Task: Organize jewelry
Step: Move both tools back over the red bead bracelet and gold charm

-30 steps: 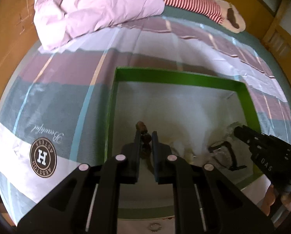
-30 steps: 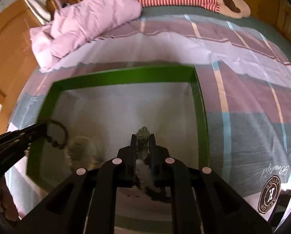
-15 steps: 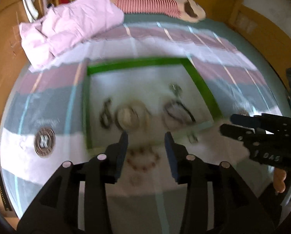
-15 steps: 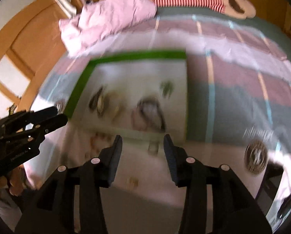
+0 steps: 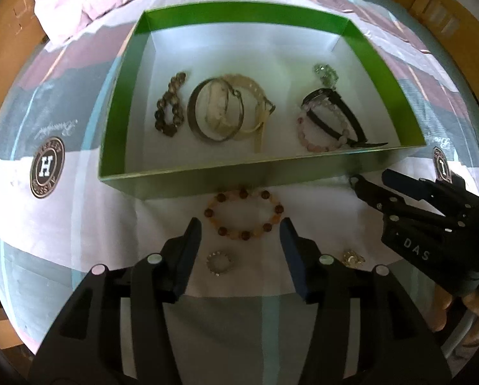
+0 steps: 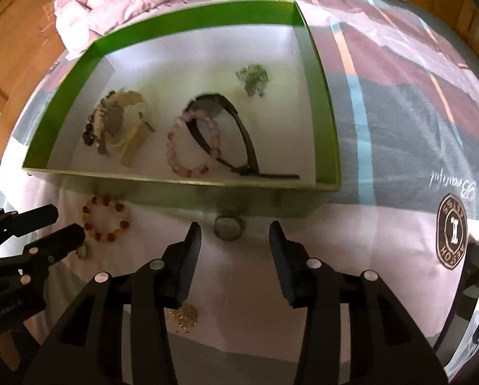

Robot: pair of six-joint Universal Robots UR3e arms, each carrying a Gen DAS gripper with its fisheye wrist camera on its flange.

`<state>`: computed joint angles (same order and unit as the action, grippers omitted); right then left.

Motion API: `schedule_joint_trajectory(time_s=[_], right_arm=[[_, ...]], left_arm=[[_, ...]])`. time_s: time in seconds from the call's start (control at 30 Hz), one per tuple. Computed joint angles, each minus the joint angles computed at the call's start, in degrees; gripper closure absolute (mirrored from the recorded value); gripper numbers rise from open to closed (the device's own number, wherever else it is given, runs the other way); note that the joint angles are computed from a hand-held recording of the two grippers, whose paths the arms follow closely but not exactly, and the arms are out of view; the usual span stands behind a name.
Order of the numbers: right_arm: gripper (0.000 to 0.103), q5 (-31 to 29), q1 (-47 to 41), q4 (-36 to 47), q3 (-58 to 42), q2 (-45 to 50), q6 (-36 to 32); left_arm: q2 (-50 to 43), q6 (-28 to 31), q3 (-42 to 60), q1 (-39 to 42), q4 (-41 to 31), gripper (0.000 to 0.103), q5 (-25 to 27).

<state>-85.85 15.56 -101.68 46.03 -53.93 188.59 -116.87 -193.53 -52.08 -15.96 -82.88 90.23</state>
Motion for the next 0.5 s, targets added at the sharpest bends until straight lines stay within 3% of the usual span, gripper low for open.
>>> schedule_joint_trajectory(time_s=[0.17,0.33,0.5], right_arm=[[0.059,3.7,-0.2,4.1,1.0,-2.9,-0.7],[0.059,0.2,1.1,1.7,1.7,-3.2,-0.1],[0.059,2.4,-2.2,-0.8,4.2,-3.2,2.9]], left_arm=[[0.2,-0.4,-1.0,0.5,0.0,0.052,-0.3],[-0.8,-1.4,-0.2,2.2,-0.9,0.052,-1.4],[-1.4,-2.7,-1.2,3.1,-0.7,0.053,-2.1]])
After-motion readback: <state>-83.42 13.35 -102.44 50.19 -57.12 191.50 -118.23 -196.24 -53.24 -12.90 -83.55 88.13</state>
